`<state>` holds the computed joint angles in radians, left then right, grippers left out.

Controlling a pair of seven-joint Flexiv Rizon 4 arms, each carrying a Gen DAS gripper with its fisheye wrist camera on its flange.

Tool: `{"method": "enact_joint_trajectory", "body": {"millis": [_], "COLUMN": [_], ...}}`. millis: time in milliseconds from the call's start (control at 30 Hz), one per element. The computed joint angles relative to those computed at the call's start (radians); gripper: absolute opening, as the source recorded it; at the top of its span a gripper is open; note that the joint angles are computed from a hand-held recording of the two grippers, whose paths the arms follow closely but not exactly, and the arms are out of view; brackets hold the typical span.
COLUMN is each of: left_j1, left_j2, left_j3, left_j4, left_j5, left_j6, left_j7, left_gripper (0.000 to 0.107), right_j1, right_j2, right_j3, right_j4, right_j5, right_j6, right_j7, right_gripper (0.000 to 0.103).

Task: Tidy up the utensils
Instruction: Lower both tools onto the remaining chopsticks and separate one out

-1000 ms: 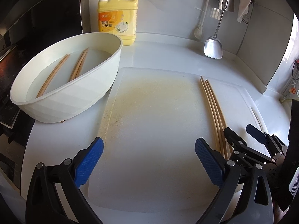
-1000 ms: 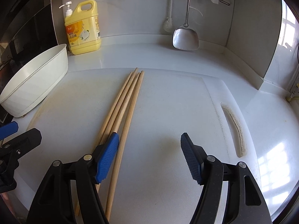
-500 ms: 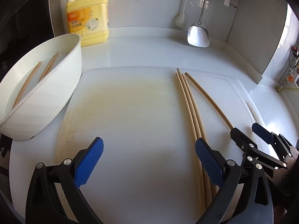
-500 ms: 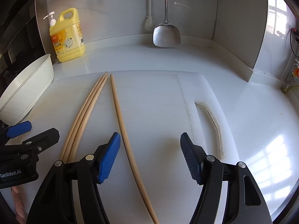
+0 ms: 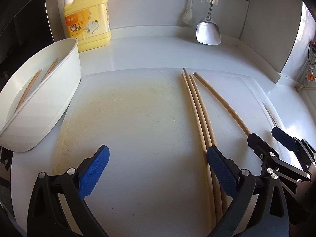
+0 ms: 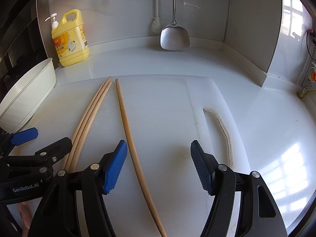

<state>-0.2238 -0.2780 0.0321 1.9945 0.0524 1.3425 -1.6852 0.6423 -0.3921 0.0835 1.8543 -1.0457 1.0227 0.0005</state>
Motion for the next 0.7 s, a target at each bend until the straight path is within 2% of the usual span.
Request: {"method": "enact_joint_trajectory", "body": {"millis": [200, 300, 367, 500, 700], "left_j1": [0.021, 0.004, -0.04, -0.037, -0.022], "left_j2": [0.004, -0.005, -0.021, -0.035, -0.033], "left_j3": [-0.017, 0.005, 0.054, 0.057, 0.045], "left_j4": [0.025, 0.002, -0.044, -0.07, -0.065], "left_j5": [-0.041, -0.018, 0.06, 0.085, 0.098], "left_j6": [0.027, 0.009, -0.03, -0.039, -0.024], "left_j7": [0.023, 0.001, -0.062, -0.104, -0.106], "left_gripper": [0.098, 0.098, 0.098, 0.098, 0.097], "right_j1": [-0.005, -0.002, 0.0, -0.005, -0.005], "right_j2": [-0.005, -0.011, -0.018, -0.026, -0.032], "right_j3": [0.003, 0.002, -0.001, -0.006, -0.016], "right_j4": [-0.008, -0.018, -0.028, -0.038, -0.043], "right_j5": [0.015, 0.026, 0.03, 0.043, 0.048], "right_j6": [0.004, 0.004, 0.0, 0.014, 0.041], "right_j7": [-0.028, -0.043, -0.055, -0.082, -0.118], "right_gripper": [0.064, 0.064, 0.064, 0.064, 0.062]}}
